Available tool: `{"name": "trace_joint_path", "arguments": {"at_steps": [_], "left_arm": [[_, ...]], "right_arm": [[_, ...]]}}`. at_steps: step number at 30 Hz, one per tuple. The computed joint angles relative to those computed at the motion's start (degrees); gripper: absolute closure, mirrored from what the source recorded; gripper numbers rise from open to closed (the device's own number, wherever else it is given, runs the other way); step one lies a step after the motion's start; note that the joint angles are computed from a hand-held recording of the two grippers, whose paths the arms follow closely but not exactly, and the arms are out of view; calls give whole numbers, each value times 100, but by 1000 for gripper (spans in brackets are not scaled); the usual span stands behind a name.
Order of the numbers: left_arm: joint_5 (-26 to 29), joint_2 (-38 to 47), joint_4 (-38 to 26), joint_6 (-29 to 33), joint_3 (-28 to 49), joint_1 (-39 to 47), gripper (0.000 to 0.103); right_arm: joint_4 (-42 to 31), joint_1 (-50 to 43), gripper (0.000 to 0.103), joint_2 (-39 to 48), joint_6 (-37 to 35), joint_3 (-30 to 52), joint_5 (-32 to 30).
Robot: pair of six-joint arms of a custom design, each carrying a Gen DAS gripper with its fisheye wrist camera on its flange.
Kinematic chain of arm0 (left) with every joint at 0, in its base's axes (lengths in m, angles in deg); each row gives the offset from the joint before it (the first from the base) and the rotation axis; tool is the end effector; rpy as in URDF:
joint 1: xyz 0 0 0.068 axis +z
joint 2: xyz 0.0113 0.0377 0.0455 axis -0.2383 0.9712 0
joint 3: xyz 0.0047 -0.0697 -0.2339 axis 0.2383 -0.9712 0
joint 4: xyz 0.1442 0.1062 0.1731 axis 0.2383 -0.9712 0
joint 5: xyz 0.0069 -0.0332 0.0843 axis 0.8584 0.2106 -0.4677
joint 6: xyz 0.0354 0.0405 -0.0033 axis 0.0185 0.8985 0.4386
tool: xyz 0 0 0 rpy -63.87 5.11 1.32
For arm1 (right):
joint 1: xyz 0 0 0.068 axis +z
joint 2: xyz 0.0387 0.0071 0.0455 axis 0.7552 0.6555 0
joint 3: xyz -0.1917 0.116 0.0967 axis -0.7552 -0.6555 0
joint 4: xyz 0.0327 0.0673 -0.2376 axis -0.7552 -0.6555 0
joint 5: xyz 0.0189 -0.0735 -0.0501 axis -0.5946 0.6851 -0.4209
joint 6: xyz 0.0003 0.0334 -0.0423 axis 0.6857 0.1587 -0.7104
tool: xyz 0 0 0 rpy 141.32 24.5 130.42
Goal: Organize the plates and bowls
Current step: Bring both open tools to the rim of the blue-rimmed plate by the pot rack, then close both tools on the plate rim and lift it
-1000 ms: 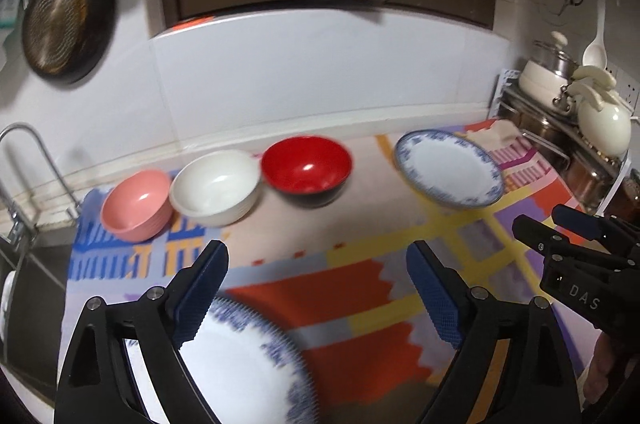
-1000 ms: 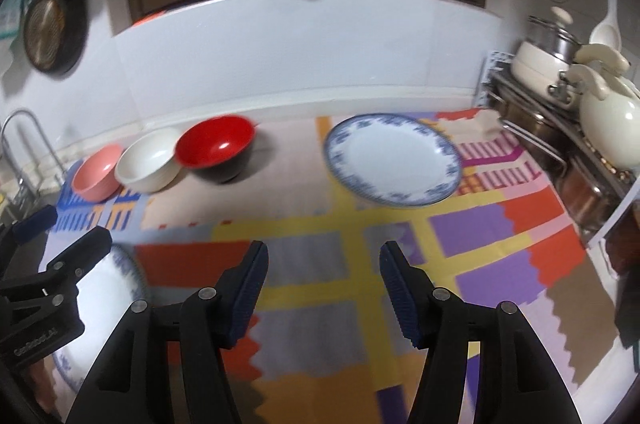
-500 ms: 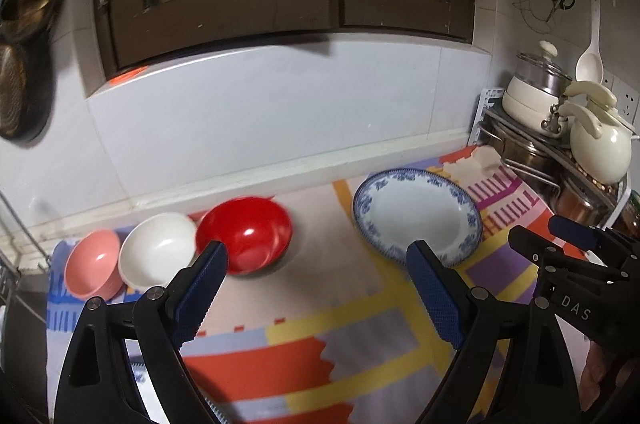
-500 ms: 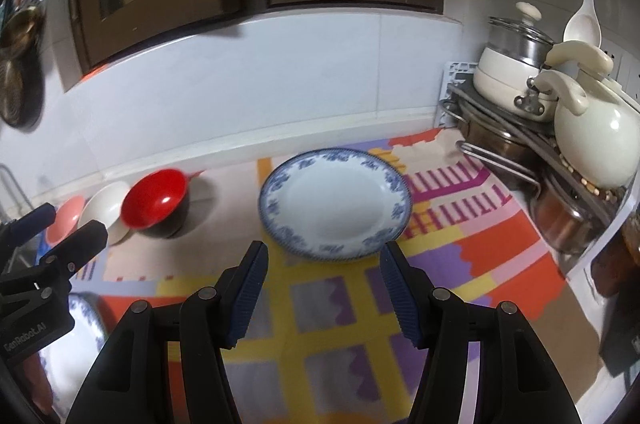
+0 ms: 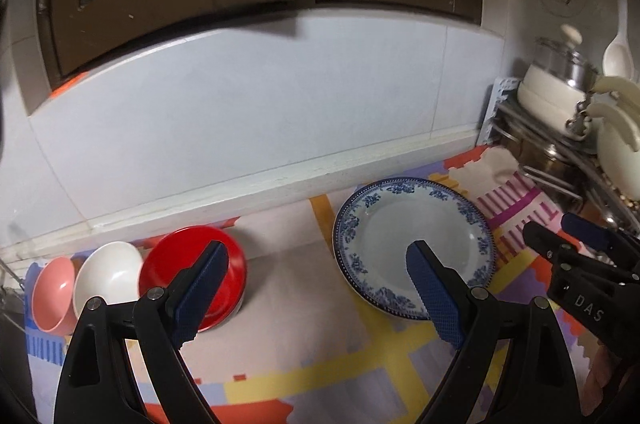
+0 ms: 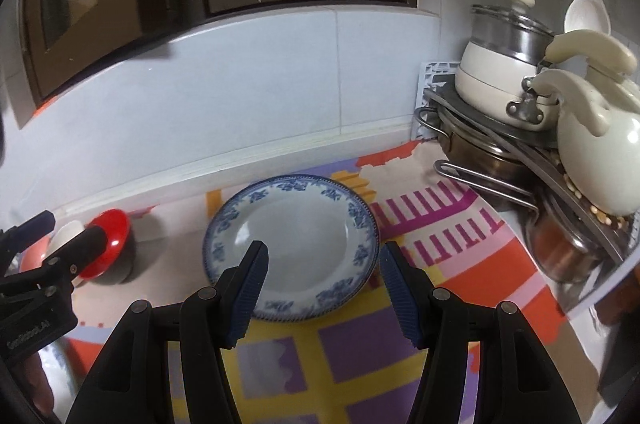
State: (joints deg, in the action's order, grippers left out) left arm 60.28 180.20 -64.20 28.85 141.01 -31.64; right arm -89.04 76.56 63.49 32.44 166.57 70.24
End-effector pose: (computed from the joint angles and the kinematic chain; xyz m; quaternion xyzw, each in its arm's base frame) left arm 0.3357 -0.1082 0.3048 0.1664 0.8956 -0.0530 0.4091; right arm 0.2879 0.1290 0.2915 0.1350 0.9013 -0.0613 0.4070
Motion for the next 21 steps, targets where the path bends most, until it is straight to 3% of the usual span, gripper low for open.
{"name": "trace_joint_path", "arguments": {"at_steps": [11, 21], "left_arm": [[-287, 1624, -73, -172, 1110, -339, 16], [-294, 3168, -726, -241, 2695, -372, 22]], "right_arm": [[930, -929, 44, 772, -451, -148, -538], [1021, -1537, 44, 1861, -466, 467, -1233]]}}
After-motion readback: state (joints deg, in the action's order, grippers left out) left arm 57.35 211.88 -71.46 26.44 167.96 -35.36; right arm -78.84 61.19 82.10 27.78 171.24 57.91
